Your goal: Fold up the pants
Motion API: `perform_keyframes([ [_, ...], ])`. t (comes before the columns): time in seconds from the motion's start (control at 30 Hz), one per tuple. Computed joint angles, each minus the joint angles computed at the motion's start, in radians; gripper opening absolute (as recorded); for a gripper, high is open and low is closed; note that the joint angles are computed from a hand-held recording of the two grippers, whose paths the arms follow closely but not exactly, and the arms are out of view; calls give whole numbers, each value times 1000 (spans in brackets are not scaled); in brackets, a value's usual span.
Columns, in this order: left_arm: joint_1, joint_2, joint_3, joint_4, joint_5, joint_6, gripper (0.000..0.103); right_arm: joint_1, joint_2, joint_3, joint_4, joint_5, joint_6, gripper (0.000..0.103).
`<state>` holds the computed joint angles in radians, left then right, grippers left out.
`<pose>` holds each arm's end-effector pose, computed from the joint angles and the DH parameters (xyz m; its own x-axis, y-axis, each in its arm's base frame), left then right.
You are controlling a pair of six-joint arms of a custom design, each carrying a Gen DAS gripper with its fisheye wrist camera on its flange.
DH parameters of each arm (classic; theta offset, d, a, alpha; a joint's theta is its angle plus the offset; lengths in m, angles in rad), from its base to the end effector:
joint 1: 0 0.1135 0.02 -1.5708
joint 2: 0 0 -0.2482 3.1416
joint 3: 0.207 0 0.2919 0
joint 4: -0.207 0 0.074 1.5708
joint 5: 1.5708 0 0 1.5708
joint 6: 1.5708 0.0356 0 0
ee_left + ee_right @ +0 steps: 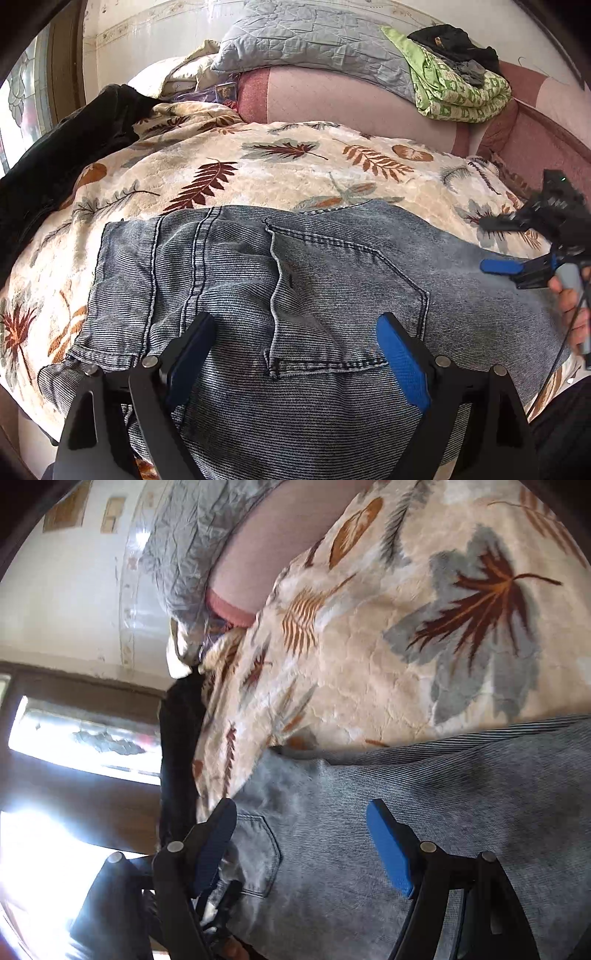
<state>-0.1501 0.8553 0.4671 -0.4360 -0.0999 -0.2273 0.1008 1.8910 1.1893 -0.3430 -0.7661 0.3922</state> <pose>0.2167 -0.0292 0.1679 -0.7255 -0.1170 -0.6782 -0.0838 0.9931 -0.0817 0.4005 0.0653 0.1243 -0.9552 0.1802 -0.2349 -0.0582 0.6634 0.7460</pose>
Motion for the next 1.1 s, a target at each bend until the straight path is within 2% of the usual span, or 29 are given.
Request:
perform_keyframes([
  [0.07,4,-1,2,-4,8,0,89,-16,-14,-61,149,-17,152,74],
  [0.1,5,-12,-3,-5,11,2,89,-13,-47,-78,167,-11,173,75],
  [0.23,9,-10,1,0,25,-10,89,31,-89,-63,163,-64,163,76],
  [0.3,8,1,7,7,28,-17,89,57,-22,-6,147,-26,137,78],
  [0.33,8,1,7,10,33,-16,89,68,37,42,100,35,110,77],
  [0.37,10,-2,6,11,39,-13,89,62,66,40,134,45,160,74],
  [0.4,11,-4,6,9,41,-12,89,46,45,-12,231,25,239,72],
  [0.43,17,-16,1,8,48,-9,89,37,0,-49,251,29,270,73],
  [0.53,33,-31,0,11,76,-24,89,26,-190,-180,232,42,210,73],
  [0.67,18,-89,-12,25,62,-46,89,-99,-545,-476,215,-9,187,73],
  [0.77,6,-125,-23,20,56,-44,89,-337,-815,-668,100,-97,136,73],
  [0.83,-2,-136,-30,18,47,-48,89,-555,-905,-733,-9,-155,64,73],
  [0.9,-7,-154,-41,24,49,-55,89,-764,-869,-742,-99,-205,-21,73],
  [0.97,-11,-165,-48,31,64,-62,89,-910,-738,-701,-170,-232,-116,73],
  [1.1,-67,-137,-34,30,51,-88,89,-977,-516,-606,-184,-258,-227,73],
])
